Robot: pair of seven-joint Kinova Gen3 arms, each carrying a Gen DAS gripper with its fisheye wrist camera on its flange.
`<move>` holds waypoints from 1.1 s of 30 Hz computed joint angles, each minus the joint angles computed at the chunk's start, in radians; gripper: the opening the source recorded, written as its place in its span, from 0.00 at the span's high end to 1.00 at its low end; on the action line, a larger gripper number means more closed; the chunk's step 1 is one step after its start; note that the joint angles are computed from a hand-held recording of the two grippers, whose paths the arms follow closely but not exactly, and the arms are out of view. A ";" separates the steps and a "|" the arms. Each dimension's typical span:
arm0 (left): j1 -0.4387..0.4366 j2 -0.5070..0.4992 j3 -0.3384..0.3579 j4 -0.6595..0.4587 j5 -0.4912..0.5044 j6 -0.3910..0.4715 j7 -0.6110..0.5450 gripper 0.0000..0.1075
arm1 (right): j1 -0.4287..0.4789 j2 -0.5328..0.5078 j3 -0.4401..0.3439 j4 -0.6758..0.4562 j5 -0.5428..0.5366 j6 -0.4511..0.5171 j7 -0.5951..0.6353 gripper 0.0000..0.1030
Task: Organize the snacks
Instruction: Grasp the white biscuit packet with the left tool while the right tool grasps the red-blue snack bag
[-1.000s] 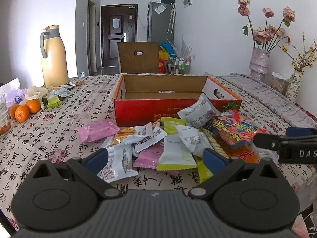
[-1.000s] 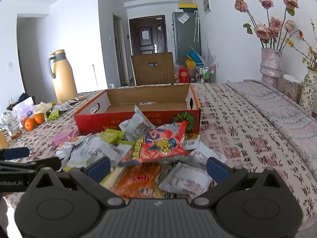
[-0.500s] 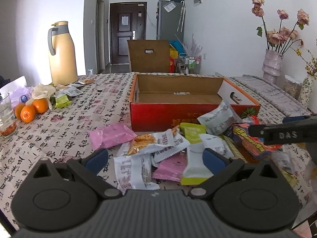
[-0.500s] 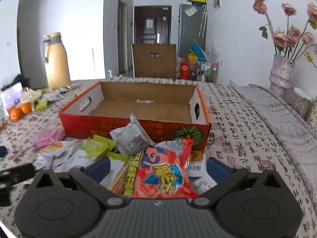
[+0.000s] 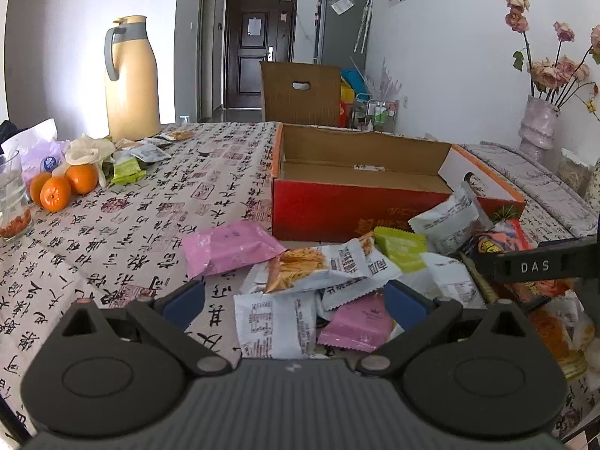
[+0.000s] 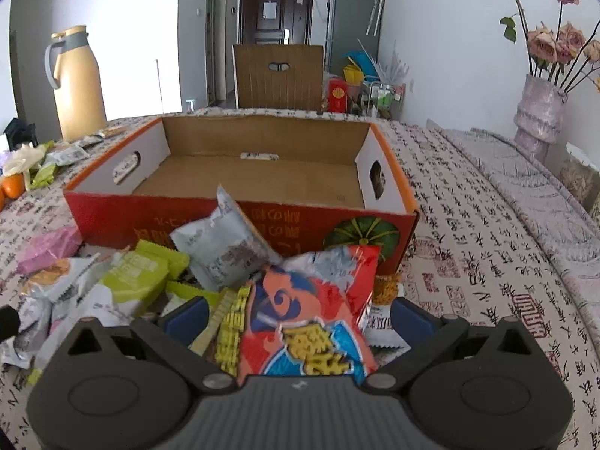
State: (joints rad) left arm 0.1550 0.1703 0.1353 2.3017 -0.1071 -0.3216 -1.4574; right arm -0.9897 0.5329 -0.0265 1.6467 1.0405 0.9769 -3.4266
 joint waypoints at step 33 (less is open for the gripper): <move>0.002 0.086 -0.010 -0.121 0.095 0.190 -0.038 0.14 | -0.057 -0.104 -0.159 0.305 0.308 0.144 -0.611 0.35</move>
State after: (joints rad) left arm 0.1566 0.2563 0.1256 2.1806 -0.0117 -0.1320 -1.4954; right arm -1.0469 0.4286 -0.1853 1.9520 1.3482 1.1211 -4.0380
